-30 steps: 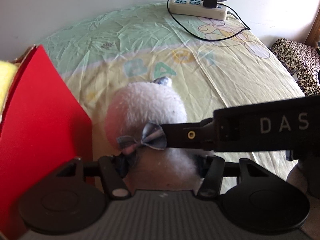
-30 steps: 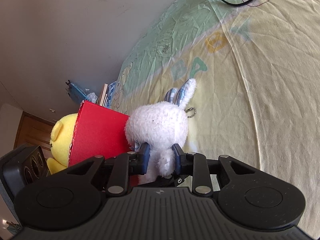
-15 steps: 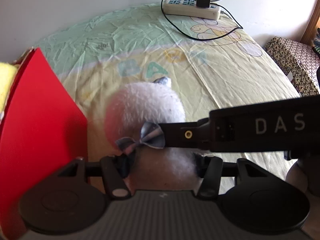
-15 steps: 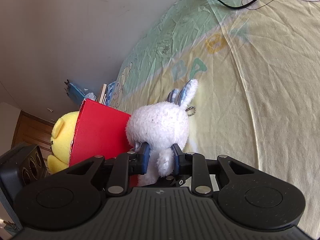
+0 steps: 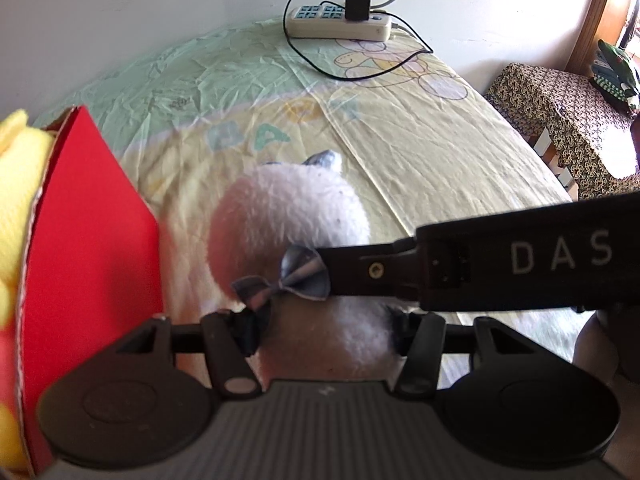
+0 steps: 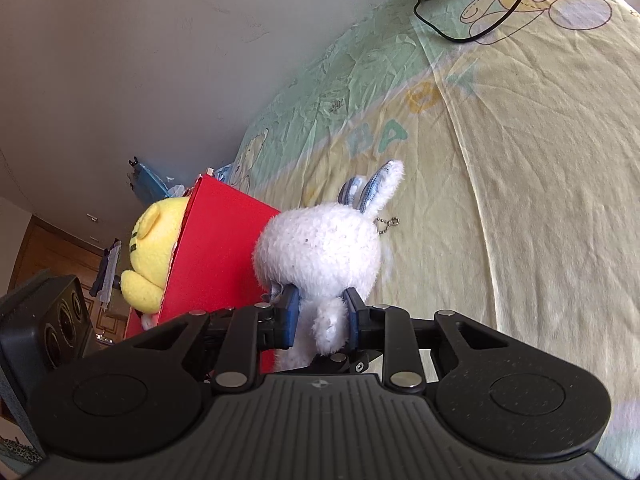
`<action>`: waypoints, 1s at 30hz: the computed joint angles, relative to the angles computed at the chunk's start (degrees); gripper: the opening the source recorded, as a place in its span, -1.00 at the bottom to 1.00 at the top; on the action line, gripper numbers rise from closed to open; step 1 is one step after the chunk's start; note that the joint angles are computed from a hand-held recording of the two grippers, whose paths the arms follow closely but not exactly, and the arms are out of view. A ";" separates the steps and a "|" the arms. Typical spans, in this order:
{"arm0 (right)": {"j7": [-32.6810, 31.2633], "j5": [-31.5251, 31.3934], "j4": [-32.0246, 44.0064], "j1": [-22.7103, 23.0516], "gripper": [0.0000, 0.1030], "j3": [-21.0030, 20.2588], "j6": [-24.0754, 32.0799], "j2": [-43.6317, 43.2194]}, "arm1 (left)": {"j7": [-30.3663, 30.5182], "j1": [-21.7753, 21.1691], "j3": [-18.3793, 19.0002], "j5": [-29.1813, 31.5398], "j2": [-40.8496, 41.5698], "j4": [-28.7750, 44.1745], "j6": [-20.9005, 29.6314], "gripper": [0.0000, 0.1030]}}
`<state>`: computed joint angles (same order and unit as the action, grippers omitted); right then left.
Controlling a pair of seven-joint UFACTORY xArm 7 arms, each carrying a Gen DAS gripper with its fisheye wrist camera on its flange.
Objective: Organize objects
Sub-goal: 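Lift the white bunny off the bed with the right tool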
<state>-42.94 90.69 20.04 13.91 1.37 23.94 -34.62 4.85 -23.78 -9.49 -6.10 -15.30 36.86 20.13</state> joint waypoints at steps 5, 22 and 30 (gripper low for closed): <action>5.68 -3.78 -3.16 1.64 -0.49 1.57 -1.64 -5.74 | 1.23 -1.30 0.60 -1.30 -5.17 -3.41 1.22 0.06; 30.36 -19.87 -12.08 13.16 -0.49 5.06 -6.39 -21.11 | 1.95 -3.91 2.99 -2.03 -24.37 -14.63 9.41 0.06; 46.63 -23.95 -12.81 18.50 -0.49 13.25 -12.50 -21.19 | 13.19 -4.15 9.09 -3.87 -32.24 -17.51 15.84 0.06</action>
